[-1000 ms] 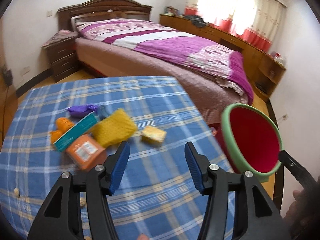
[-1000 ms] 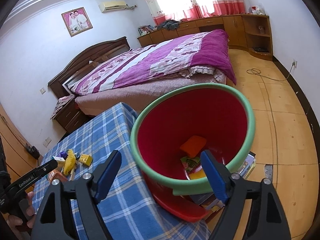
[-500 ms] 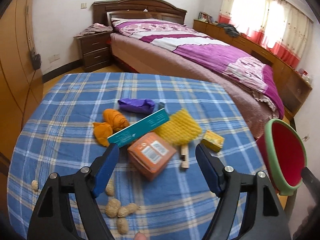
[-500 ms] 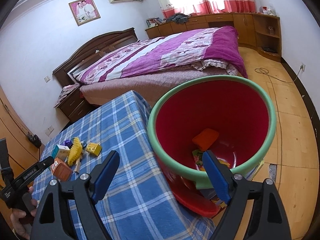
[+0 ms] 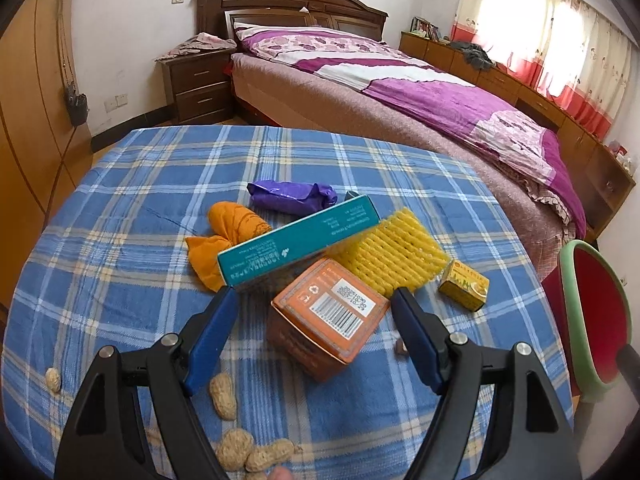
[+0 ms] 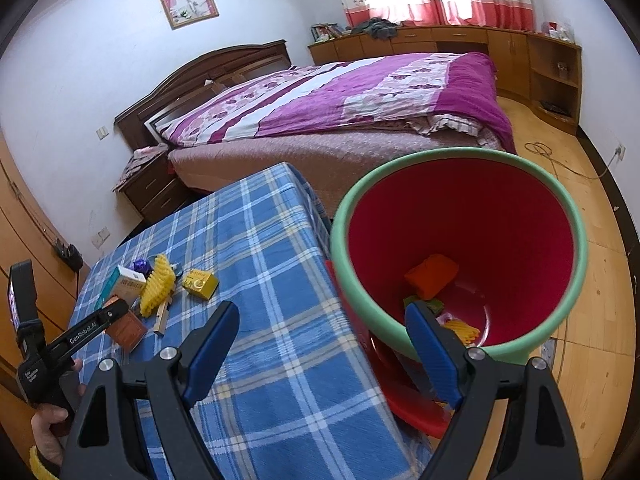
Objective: Collect trash
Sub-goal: 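Grasp the orange cardboard box with the left gripper while the right grasps the small yellow box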
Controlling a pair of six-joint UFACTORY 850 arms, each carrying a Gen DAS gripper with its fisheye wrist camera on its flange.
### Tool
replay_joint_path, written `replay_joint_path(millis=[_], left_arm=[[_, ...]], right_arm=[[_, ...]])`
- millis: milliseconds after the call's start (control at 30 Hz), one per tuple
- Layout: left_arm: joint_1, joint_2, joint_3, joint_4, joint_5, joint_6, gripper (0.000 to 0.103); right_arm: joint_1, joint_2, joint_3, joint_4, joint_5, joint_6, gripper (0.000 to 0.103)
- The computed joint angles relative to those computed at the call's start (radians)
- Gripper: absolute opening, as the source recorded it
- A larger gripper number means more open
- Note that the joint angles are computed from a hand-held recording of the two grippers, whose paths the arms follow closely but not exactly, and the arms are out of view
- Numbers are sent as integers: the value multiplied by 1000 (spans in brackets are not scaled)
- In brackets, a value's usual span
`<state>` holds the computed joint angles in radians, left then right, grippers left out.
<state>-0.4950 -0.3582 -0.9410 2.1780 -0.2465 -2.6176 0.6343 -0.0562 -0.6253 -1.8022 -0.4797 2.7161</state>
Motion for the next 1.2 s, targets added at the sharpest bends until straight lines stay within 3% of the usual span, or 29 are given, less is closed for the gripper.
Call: replay_joint_path(millis=[200, 300, 400, 500, 867, 1200], left_arm=[[21, -24, -16, -22, 49, 7, 79], [37, -27, -11, 116, 72, -144, 77], [49, -25, -5, 277, 87, -302, 66], [55, -9, 17, 395, 63, -411, 65], [76, 37, 57, 207, 10, -226, 65], [110, 60, 85, 275, -5, -294, 65]], right_arm=[[-10, -53, -52, -28, 31, -15, 87], [-13, -84, -82, -44, 50, -20, 87], [-17, -115, -113, -63, 75, -20, 87], [-23, -153, -150, -88, 105, -13, 87], [-26, -308, -315, -91, 198, -89, 87], [-27, -446, -472, 190, 208, -409, 87]])
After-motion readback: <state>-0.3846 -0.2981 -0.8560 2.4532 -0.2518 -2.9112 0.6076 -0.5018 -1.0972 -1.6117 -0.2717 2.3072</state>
